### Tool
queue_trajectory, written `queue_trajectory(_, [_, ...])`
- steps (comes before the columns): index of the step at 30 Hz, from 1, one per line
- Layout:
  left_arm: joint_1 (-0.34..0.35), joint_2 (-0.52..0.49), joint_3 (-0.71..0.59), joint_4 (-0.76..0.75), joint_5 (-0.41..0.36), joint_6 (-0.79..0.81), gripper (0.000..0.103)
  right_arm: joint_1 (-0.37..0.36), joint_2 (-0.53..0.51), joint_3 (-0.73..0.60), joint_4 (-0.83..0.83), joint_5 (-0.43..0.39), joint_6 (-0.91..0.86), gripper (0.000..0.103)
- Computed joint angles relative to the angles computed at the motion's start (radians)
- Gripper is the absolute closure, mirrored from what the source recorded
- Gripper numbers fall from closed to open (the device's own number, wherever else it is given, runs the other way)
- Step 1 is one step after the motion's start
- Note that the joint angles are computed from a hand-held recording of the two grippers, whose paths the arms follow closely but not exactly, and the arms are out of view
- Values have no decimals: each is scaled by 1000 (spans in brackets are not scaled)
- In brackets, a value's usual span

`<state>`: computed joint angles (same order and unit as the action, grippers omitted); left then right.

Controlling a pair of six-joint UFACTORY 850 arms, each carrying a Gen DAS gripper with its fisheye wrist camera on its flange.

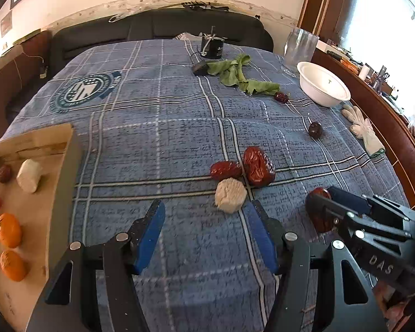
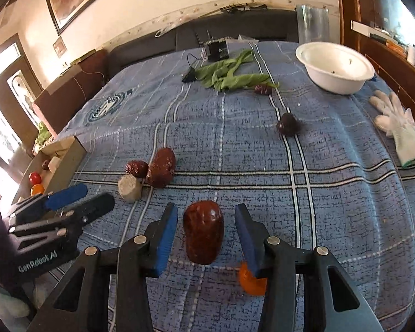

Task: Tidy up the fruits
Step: 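Grasp a large red date with the right tool while the left tool grasps a white hexagonal piece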

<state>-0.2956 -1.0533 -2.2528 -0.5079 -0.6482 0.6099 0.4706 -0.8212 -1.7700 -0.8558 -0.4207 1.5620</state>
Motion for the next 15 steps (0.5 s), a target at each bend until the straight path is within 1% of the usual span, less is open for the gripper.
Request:
queue_trajectory(2, [-4, -38, -61, 10, -35, -14, 52, 0, 3, 6, -17, -4, 17, 61])
queue_trajectory(3, [-6, -54, -88, 15, -54, -22, 53, 0, 5, 10, -25, -1, 26, 64])
queue_trajectory(6, [-10, -93, -149, 21, -91, -39, 56, 0, 6, 13, -39, -10, 35, 65])
queue_trajectory(7, [-13, -88, -138, 16, -76, -31, 57, 1, 4, 10, -39, -16, 30, 65])
queue_trajectory(10, [-14, -92, -138, -2, -69, -10, 57, 4, -3, 0, -39, -32, 17, 65])
queue_trajectory(12, [-14, -88, -124, -9, -52, 2, 63, 6, -6, -3, -42, -40, 15, 65])
queue_trajectory(13, [-15, -80, -107, -14, -36, 12, 68, 8, -7, -5, -47, -44, 17, 65])
queue_trajectory(14, [-11, -78, -104, -43, -43, 36, 77, 9, -8, -5, -49, -47, 18, 66])
queue_trajectory(15, [-9, -79, -103, -64, -50, 54, 77, 11, -8, -6, -54, -52, 22, 67])
